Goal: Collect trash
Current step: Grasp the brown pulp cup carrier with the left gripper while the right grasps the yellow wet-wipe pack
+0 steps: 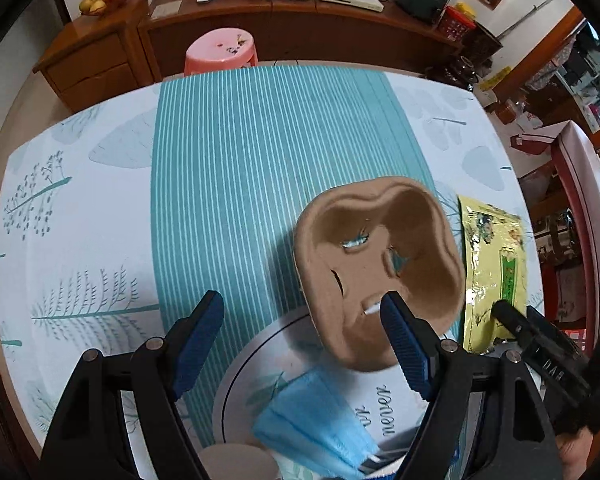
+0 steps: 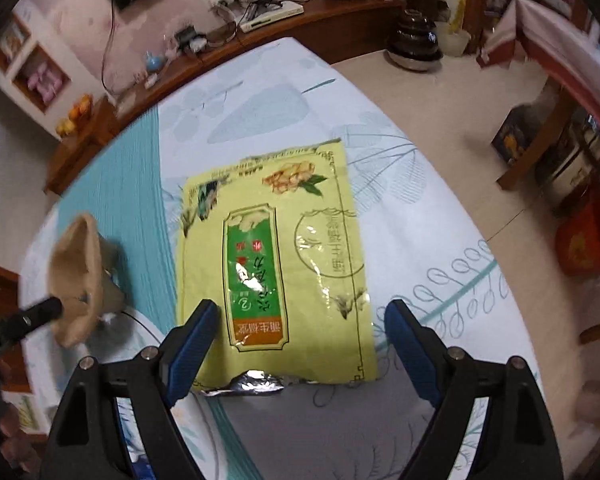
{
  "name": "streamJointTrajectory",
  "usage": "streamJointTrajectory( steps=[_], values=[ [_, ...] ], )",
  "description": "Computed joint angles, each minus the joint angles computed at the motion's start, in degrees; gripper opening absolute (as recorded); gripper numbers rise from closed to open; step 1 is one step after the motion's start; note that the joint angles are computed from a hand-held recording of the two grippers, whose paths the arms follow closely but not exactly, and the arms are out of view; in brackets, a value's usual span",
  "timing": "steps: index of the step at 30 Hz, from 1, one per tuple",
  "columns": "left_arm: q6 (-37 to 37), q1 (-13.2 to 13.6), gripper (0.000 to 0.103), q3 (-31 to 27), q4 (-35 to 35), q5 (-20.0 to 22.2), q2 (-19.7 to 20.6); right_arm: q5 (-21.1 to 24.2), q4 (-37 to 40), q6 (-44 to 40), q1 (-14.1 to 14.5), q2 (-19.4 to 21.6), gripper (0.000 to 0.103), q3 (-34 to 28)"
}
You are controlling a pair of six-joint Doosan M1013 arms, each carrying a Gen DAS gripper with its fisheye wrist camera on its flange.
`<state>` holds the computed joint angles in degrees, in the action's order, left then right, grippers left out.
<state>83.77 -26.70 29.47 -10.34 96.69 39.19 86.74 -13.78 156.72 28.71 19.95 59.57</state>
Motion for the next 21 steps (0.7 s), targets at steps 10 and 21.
streamJointTrajectory(
  steps=[10,21],
  values=[
    [-0.63,-1.15,0.079,-2.22,2.79,2.13,2.13,4.16,-4.88,-5.61,2.54,2.65,0.013,-3.76],
    [-1.1,-1.95,0.016,-2.79,2.18,1.45,2.61,-8.39,-1.18,2.33,2.58,-2.48,0.003,2.26]
  ],
)
